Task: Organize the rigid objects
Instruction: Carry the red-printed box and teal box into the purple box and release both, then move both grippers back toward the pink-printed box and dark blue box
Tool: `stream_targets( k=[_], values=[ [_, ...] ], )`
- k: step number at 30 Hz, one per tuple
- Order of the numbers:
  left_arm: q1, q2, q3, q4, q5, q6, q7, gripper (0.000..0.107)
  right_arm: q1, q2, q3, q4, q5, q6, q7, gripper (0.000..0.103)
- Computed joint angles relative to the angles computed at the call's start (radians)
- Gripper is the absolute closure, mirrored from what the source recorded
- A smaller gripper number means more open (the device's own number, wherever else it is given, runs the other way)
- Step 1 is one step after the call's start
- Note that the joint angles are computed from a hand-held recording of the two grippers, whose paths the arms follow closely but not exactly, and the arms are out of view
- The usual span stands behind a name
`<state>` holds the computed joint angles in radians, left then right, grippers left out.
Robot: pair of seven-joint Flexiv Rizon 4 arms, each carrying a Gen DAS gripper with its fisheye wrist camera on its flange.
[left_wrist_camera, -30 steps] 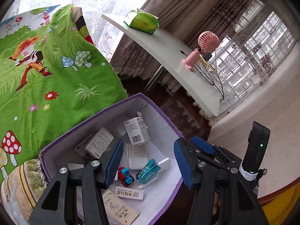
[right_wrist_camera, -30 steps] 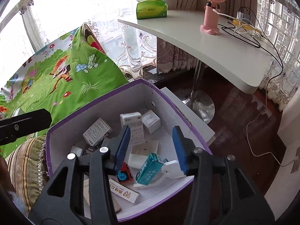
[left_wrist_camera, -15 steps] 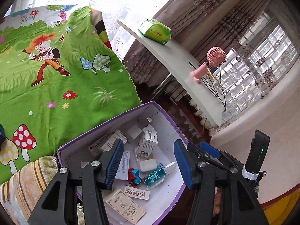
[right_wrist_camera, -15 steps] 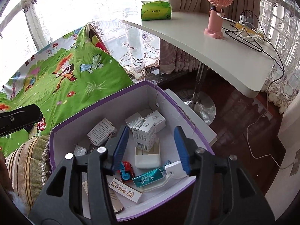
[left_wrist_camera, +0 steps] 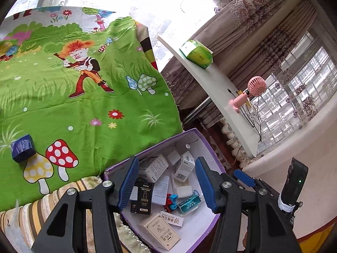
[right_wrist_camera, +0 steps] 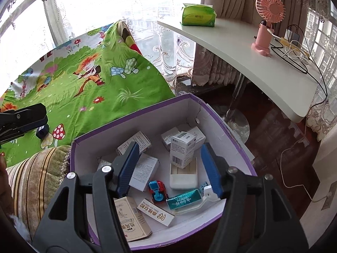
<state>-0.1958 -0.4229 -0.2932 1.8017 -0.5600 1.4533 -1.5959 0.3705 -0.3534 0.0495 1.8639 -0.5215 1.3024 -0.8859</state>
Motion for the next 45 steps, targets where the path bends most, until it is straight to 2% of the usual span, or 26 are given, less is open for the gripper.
stream_targets(
  k=[6, 18, 20, 26, 36, 39, 45],
  values=[
    [0.030, 0.041, 0.010, 0.060, -0.020, 0.031, -0.005, 0.050, 0.025, -0.020, 0.029, -0.036, 0.005, -0.017, -0.046, 0.035],
    [0.050, 0.125, 0.135, 0.151, 0.053, 0.040, -0.082, 0.037, 0.094, -0.086, 0.084, -0.143, 0.065, -0.068, -0.161, 0.024],
    [0.058, 0.141, 0.155, 0.168, 0.066, 0.040, -0.094, 0.033, 0.105, -0.099, 0.093, -0.166, 0.081, -0.072, -0.180, 0.019],
    [0.049, 0.174, 0.272, 0.187, 0.196, 0.023, -0.179, 0.024, 0.141, -0.147, 0.114, -0.253, 0.124, -0.104, -0.224, 0.018],
    [0.089, 0.207, 0.398, 0.175, 0.418, -0.051, -0.329, 0.020, 0.218, -0.273, 0.158, -0.478, 0.203, -0.192, -0.310, 0.016],
    [0.107, 0.208, 0.421, 0.161, 0.478, -0.070, -0.376, 0.018, 0.248, -0.315, 0.157, -0.551, 0.219, -0.222, -0.329, 0.016],
    [0.158, 0.173, 0.418, 0.107, 0.521, -0.137, -0.378, 0.015, 0.305, -0.423, 0.152, -0.722, 0.247, -0.320, -0.361, 0.015]
  ],
)
